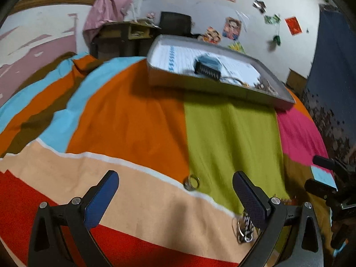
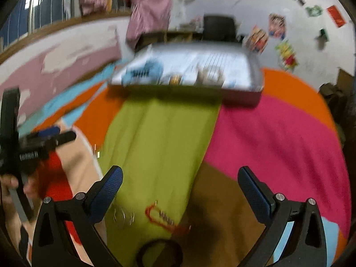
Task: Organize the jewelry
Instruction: 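Grasp the small silver ring with the left tool while the right tool grips the red beaded bracelet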
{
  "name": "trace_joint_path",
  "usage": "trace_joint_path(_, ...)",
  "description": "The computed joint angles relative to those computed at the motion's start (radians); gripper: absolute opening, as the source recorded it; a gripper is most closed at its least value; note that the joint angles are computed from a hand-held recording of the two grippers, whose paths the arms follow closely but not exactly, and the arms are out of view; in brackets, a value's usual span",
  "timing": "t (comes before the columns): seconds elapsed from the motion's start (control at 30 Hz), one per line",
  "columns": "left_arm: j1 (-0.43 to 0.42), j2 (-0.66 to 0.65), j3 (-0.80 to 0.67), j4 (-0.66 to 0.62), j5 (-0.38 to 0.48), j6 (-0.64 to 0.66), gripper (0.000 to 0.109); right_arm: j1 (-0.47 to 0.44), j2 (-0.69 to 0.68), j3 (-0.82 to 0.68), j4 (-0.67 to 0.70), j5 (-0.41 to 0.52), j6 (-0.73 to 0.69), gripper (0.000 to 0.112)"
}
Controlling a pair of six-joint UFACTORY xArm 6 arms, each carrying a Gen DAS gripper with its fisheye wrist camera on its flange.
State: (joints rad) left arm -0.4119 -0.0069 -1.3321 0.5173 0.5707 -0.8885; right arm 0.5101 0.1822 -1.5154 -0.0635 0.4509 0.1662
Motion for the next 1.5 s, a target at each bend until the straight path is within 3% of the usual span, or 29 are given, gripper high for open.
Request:
trace_joint_path(0.17,-0.015,0.040,-0.015,-0.122,-0.018,0.185,0.089,0.022,0.024,-0.033,0.101,0.106,-0.153,0.100)
trace_joint_path(0.27,-0.023,0.056,-0.021,-0.169,-0.015,0.259,0.077,0.033,0.034,-0.053,0.109,0.180,-0.202,0.092)
trace_joint_path(0.33,-0.024,0.077,-0.039,-0.206,-0.008,0.305,0.071,0.038,0.039,-0.062,0.122,0.216,-0.225,0.079)
trace_joint_path(0.5,-0.017,0.115,-0.082,-0.203,-0.003,0.315,0.056,0.039,0.057,-0.096,0.141,0.313,-0.250,0.070)
trace_joint_path(0.57,-0.014,0.121,-0.085,-0.183,-0.003,0.297,0.044,0.042,0.070,-0.110,0.125,0.347,-0.241,0.069)
trace_joint_path(0.83,-0.016,0.130,-0.080,-0.270,-0.014,0.387,0.020,0.050,0.073,-0.113,0.073,0.393,-0.218,0.043)
trace_joint_path(1.2,-0.044,0.142,-0.094,-0.350,0.013,0.482,0.020,0.058,0.068,-0.090,0.134,0.380,-0.258,0.012)
trace_joint_path(1.33,-0.053,0.137,-0.092,-0.364,0.007,0.473,0.020,0.053,0.056,-0.066,0.188,0.339,-0.261,0.009)
trace_joint_path(1.5,-0.060,0.120,-0.074,-0.362,-0.045,0.427,0.020,0.028,0.010,-0.001,0.267,0.198,-0.252,0.009)
